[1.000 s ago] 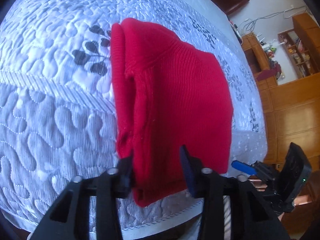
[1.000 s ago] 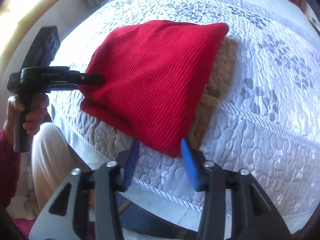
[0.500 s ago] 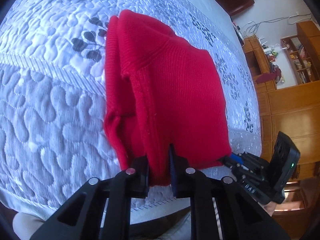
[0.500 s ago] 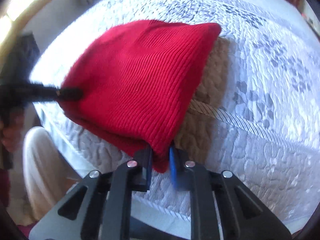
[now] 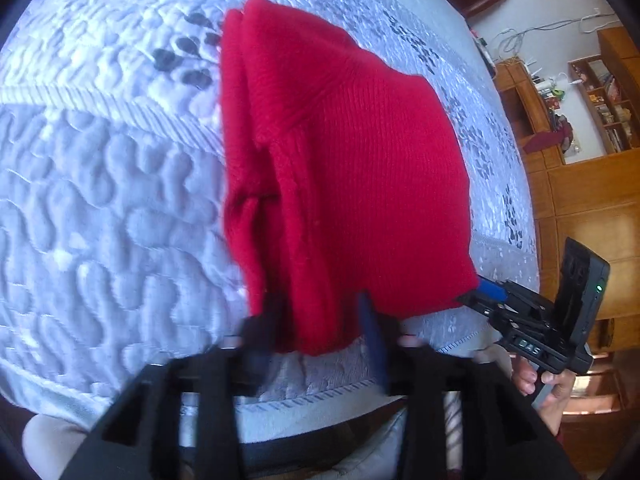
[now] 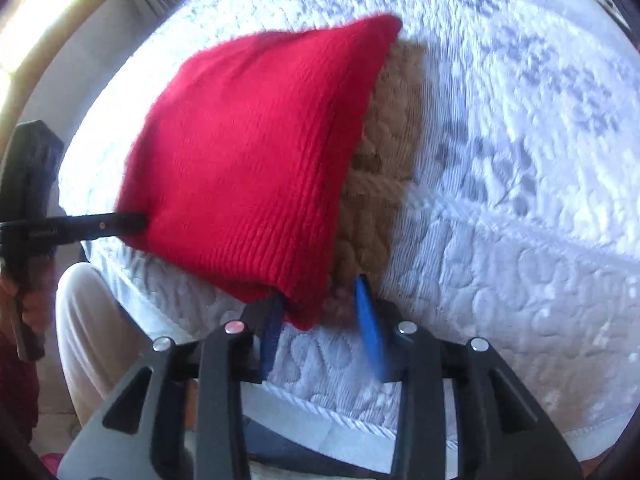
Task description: Fold small clothes
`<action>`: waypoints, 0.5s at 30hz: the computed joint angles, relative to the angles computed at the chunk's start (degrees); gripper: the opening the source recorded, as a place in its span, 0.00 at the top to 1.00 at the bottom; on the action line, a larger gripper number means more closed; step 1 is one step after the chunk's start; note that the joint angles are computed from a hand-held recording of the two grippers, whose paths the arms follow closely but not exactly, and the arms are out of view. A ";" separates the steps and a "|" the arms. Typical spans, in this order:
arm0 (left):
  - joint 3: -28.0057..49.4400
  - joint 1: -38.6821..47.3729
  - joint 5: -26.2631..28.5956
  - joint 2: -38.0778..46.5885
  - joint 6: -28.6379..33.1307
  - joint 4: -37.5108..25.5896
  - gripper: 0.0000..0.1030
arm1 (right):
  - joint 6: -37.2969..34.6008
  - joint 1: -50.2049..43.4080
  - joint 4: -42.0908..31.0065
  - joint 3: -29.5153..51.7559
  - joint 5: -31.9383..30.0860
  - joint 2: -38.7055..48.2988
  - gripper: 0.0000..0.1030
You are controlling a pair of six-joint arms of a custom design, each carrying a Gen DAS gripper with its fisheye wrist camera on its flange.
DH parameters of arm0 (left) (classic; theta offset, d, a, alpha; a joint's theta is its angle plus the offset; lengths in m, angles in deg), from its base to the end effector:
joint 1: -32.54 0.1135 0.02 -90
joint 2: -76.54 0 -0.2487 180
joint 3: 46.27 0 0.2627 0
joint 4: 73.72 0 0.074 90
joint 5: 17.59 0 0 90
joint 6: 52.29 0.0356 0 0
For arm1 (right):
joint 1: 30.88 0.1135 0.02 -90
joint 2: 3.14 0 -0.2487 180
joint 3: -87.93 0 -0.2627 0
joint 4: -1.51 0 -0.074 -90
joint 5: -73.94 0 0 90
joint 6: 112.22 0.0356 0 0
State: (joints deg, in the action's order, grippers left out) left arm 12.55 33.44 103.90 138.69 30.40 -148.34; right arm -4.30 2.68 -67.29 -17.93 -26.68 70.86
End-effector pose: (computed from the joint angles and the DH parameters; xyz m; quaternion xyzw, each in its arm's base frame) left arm 0.1881 -0.0156 0.2161 -0.0401 0.9567 -0.2751 0.0858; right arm 0.2079 0.1458 0.2517 -0.1501 0.9671 0.1620 0.1266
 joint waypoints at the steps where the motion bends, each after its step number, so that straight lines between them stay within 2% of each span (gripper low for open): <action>1: 1.34 1.56 0.27 0.36 1.16 -0.67 0.47 | 0.07 0.01 -0.73 0.71 -0.12 -0.54 0.66; 5: 7.42 4.69 -3.18 4.09 2.99 -1.03 0.46 | -1.15 0.53 -3.54 5.62 0.39 0.29 0.65; 7: 10.07 6.59 -3.06 7.01 3.62 -0.60 0.46 | -1.00 1.31 -4.10 7.90 1.24 1.13 0.62; 10: 14.12 7.06 -3.88 12.93 1.78 2.04 0.46 | -1.01 1.43 -3.03 9.77 -1.42 2.45 0.60; 15: 22.55 4.93 -4.65 24.37 -2.51 7.07 0.46 | -0.36 3.99 -1.35 12.32 -1.39 10.41 0.60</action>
State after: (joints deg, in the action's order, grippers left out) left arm 35.09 38.37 99.25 163.06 27.89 -141.27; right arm -4.66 6.67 -68.64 -5.61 -28.07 81.27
